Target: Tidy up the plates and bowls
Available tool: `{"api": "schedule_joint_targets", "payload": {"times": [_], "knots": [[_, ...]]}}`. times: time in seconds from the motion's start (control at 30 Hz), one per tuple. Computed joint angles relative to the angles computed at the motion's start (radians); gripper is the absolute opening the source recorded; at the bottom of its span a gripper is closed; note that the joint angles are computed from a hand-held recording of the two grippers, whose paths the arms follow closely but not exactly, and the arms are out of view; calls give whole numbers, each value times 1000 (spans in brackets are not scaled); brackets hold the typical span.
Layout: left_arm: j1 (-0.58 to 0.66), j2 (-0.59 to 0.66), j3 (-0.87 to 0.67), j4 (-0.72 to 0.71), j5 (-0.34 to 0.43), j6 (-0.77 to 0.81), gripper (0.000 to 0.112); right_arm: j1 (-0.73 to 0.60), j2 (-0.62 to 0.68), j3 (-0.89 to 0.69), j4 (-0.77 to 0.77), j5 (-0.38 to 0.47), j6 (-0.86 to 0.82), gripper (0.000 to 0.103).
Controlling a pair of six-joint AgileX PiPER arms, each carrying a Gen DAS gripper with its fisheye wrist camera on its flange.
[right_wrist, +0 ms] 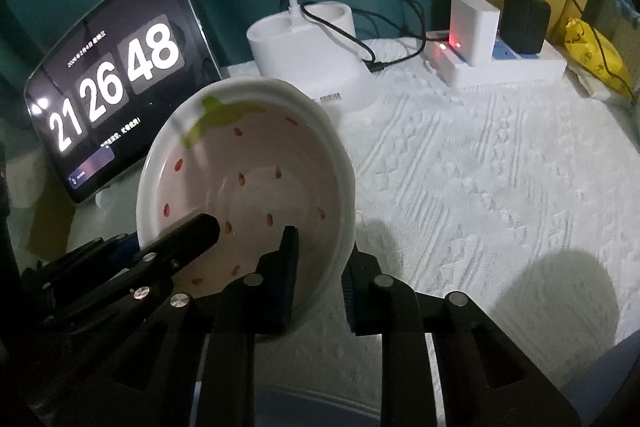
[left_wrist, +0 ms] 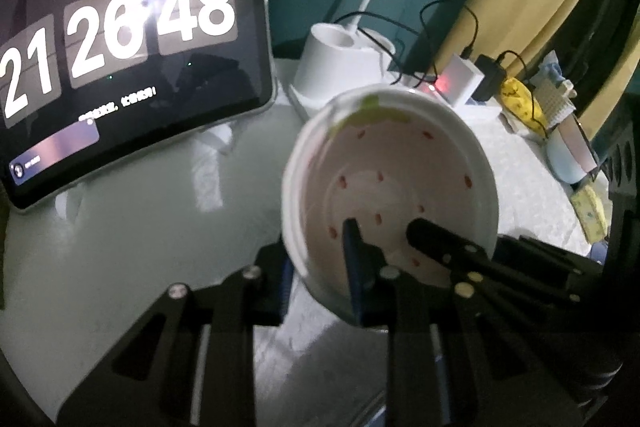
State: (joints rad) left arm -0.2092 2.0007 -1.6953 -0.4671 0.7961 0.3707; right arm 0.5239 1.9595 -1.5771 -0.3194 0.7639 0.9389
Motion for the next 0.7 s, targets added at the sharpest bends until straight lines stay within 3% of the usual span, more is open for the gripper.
{"api": "schedule_joint_targets", "payload": {"times": [0.7], "knots": [[-15,-157,152,-22,-90,62,23,58,-120,54,-107,40,87,21]]}}
